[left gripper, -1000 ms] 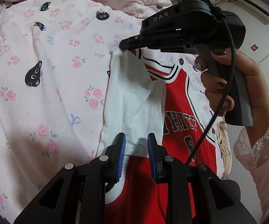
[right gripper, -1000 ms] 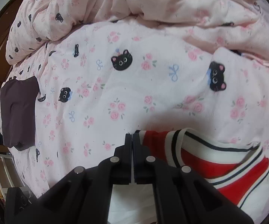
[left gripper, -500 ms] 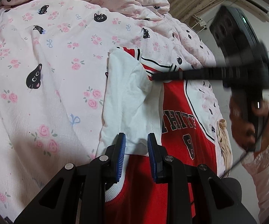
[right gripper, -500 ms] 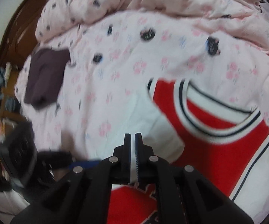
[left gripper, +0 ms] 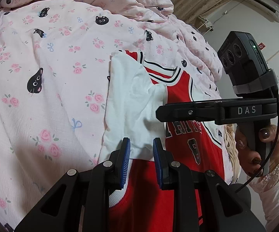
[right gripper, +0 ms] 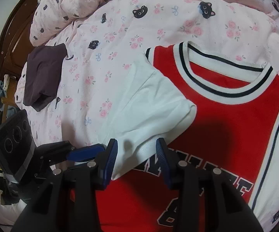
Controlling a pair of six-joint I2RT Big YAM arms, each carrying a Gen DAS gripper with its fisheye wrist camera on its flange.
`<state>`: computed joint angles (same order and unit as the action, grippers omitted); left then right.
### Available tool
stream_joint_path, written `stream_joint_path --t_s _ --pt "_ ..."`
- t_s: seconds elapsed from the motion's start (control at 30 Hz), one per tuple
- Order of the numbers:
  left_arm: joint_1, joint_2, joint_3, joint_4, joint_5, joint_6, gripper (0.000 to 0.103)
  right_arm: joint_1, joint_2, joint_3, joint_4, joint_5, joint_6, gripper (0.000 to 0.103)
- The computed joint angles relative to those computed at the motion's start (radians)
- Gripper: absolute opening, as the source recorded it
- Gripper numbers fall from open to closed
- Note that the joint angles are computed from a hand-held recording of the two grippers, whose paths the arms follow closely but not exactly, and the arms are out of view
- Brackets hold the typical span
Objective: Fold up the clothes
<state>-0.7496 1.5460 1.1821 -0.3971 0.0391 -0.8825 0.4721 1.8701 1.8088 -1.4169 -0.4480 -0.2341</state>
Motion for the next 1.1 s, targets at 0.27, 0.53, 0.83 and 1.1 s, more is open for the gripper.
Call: stream_joint_path --t_s 0.27,0.53,0.83,1.1 --pt "0.001 -0.009 -0.008 0.006 0.007 0.003 0.021 0.014 0.002 -0.009 0.008 0.026 0.022 0.005" --pt "-0.003 -0.032 -0.021 0.037 -0.002 0.017 0.021 -0.01 -0.031 -0.041 0.009 0.013 0.021 0.002" --pt "-0.012 0.024 0.026 -0.022 0.014 0.029 0.021 -0.016 -0.029 -0.089 0.053 0.067 0.052 0.005" --pt "-0.021 0.024 0.033 -0.021 0.003 0.034 0.021 -0.042 -0.05 -0.057 0.116 0.086 0.093 0.007"
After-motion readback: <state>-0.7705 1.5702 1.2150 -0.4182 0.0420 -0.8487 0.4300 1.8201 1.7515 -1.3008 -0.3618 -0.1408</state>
